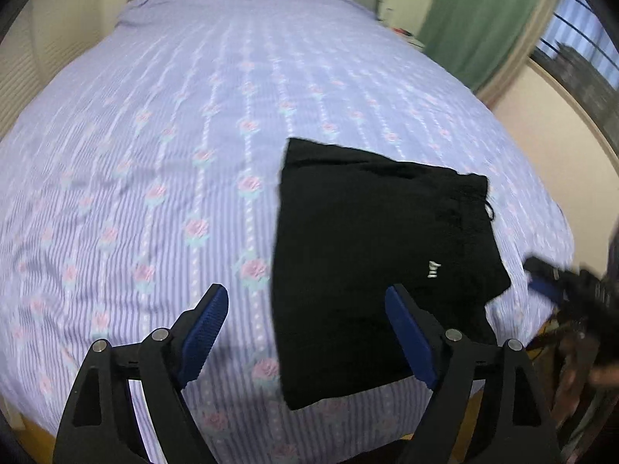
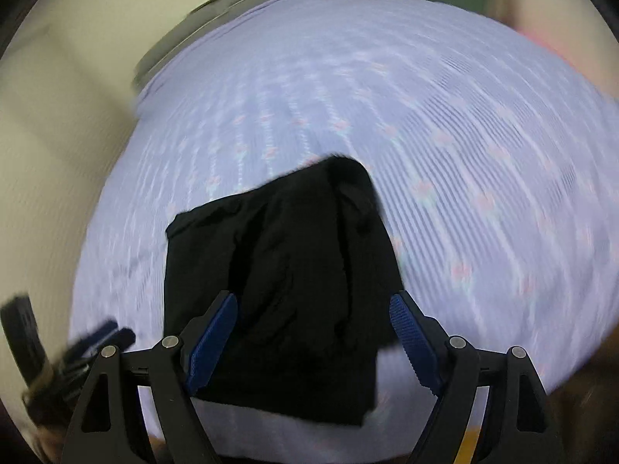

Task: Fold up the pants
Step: 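Grasp the folded black shorts with the right tool and lift them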

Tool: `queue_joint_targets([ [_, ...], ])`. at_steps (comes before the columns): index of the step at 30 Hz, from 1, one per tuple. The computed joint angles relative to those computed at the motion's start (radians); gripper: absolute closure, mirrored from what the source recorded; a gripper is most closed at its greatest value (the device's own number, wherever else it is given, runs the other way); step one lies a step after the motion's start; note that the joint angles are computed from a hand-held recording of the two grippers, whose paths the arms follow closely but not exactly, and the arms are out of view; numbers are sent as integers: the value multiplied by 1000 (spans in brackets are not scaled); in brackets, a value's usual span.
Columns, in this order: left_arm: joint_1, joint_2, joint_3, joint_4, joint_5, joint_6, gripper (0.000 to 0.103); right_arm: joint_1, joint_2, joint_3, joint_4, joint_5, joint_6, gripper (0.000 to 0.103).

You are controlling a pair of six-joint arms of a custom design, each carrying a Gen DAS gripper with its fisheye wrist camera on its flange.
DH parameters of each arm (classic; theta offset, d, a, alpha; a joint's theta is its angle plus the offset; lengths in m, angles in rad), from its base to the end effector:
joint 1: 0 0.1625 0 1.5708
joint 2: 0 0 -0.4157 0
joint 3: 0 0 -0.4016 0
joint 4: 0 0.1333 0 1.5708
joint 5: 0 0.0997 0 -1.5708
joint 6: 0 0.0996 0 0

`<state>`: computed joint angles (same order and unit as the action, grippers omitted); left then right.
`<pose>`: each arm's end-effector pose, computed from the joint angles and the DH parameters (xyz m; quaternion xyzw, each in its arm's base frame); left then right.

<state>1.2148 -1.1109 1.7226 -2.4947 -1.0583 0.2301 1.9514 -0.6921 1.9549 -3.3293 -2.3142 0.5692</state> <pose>-0.0505 -0.6585 0.2524 0.2383 0.9262 -0.1658 0.2404 0.2708 -0.4995 0.0280 -0.1738 -0.8908 0.3643 0.2086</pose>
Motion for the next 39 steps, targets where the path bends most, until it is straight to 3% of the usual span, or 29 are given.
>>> queue_joint_targets([
  [4,5,2,28,-62,32,-14,20,13,57,59,-170,-12,132,20],
  [9,17,-6,48,-44,8,-63,20,21,98,90,-268,-8,185,20],
  [11,21,-7,62,-48,-1,-74,20,3,117,120,-360,23,202,20],
  [16,36,6,77,-79,-23,-79,20,-90,197,166,-629,204,185,20],
  [19,46,26,71,-95,-23,-77,20,-130,229,164,-704,281,169,20],
  [25,58,55,53,-86,-10,-133,23,-156,243,122,-719,360,121,20],
  [27,61,60,49,-75,-18,-156,32,-164,242,105,-698,380,116,20],
  [31,57,71,48,-73,-25,-187,35,-182,255,61,-686,420,118,20],
  [39,64,100,21,-67,-25,-261,58,-201,280,-12,-639,439,121,18],
])
